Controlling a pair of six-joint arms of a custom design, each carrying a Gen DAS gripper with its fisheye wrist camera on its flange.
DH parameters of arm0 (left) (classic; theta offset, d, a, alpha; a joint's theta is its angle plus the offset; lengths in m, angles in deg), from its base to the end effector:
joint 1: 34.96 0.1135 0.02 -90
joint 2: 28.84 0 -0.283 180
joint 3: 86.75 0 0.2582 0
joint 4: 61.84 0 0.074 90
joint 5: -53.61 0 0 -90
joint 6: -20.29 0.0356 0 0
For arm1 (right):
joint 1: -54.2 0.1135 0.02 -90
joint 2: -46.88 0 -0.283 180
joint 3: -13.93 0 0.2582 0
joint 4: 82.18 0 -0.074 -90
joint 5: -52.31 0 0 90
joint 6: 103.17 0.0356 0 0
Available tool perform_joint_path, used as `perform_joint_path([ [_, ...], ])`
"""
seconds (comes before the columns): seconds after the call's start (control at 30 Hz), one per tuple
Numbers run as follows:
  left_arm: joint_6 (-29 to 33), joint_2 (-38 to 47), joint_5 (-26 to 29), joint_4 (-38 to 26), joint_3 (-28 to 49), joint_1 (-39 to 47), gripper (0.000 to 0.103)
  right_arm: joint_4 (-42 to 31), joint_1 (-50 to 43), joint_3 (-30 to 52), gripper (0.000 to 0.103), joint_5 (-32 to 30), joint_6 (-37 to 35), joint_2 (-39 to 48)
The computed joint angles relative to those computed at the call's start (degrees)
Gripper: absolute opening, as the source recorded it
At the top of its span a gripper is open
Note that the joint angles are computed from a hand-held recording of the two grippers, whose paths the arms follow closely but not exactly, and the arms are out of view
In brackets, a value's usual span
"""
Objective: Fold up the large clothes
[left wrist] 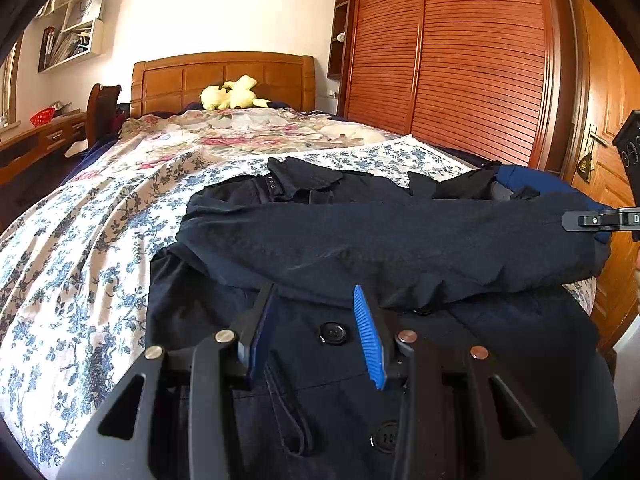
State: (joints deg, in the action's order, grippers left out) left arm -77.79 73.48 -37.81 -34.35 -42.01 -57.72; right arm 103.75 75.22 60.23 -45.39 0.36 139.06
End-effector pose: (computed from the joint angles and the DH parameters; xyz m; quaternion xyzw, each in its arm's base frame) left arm 0.2896 -0.1205 0.1171 0.1045 0.8600 -0.1224 0.4842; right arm 0.2730 0.1100 0.1408 -0.0874 0.9003 0.1834 0.3850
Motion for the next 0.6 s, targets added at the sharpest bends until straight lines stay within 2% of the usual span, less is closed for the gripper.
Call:
perform_joint_path([
  [0.23,0.04,0.85,-0.61,-0.66,1.08,-0.77,0.038,-2.39,2.08,-0.04,0.004,5.97,-1.06,0.85],
  [0.6,0.25,1.49,-1.11,-1.13,1.92,-1.33,0.038,-1.37,0.67,-1.64,0.005,6.67,-2.39,3.89],
])
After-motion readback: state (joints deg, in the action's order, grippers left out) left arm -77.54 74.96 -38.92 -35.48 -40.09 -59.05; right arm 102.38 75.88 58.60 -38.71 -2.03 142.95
